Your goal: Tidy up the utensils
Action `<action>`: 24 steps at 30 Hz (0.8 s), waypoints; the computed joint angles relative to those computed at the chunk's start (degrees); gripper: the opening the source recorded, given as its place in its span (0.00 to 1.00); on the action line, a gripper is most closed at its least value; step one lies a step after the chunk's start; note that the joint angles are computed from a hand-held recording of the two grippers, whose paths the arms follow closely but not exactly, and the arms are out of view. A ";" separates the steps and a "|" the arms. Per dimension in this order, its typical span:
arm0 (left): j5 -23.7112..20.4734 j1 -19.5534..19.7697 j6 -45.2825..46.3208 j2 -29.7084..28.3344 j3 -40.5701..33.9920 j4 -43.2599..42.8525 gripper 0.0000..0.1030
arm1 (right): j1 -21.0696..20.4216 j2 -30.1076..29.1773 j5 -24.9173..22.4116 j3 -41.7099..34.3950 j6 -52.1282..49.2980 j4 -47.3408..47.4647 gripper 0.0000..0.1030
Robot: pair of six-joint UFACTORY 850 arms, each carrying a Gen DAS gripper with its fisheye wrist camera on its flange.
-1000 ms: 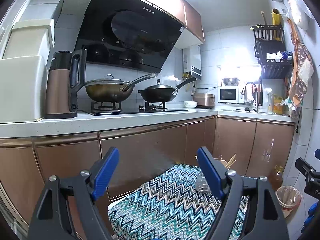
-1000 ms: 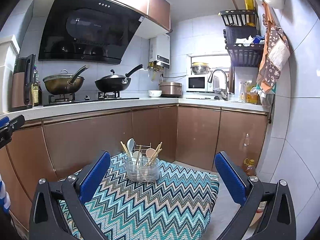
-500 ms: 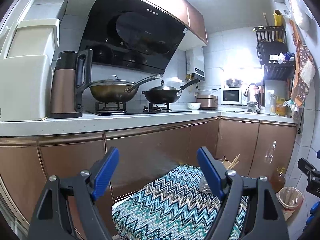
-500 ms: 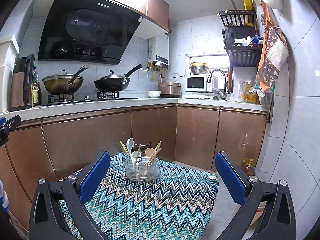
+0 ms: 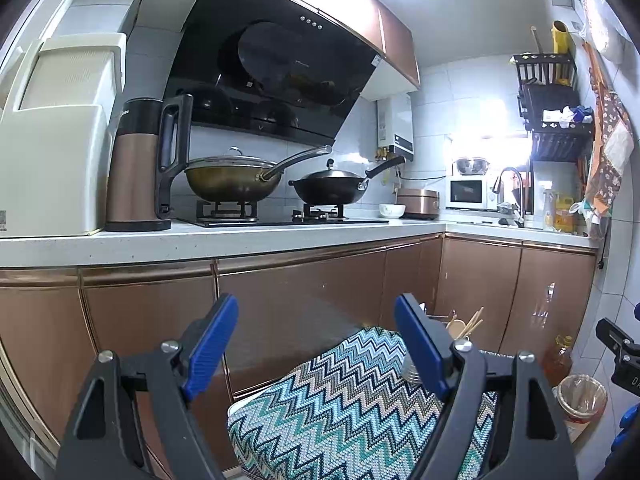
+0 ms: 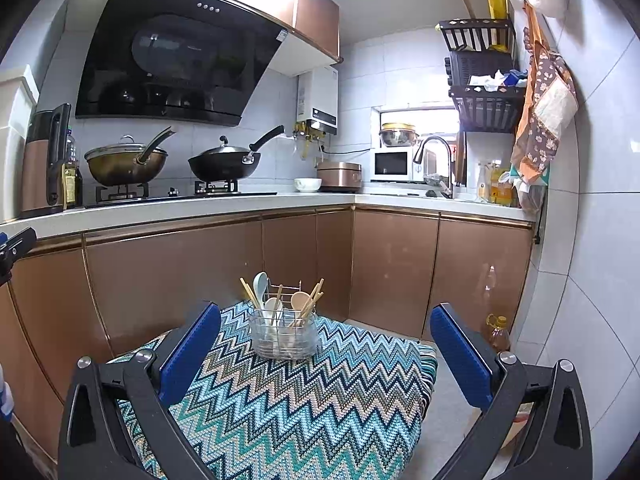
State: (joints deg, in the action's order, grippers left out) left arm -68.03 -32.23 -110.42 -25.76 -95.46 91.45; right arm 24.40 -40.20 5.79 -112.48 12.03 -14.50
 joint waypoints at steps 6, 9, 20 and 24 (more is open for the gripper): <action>-0.02 -0.01 0.18 -0.09 -0.15 -0.08 0.77 | 0.04 -0.40 -0.63 -0.43 0.36 -0.41 1.00; -0.01 0.06 0.19 -0.11 -0.14 -0.08 0.77 | 0.08 -0.63 -1.06 -0.70 0.36 -0.35 1.00; 0.09 0.16 0.21 -0.14 0.06 -0.09 0.77 | -0.14 -1.42 -2.16 -1.71 -4.59 4.95 1.00; 0.10 0.30 0.29 -0.15 0.38 0.14 0.77 | -0.12 -1.57 -2.39 -1.84 -4.14 4.72 1.00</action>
State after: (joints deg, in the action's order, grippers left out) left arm -67.93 -31.93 -110.14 -25.92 -95.08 91.59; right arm 24.27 -41.77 3.41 -114.31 7.89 -9.78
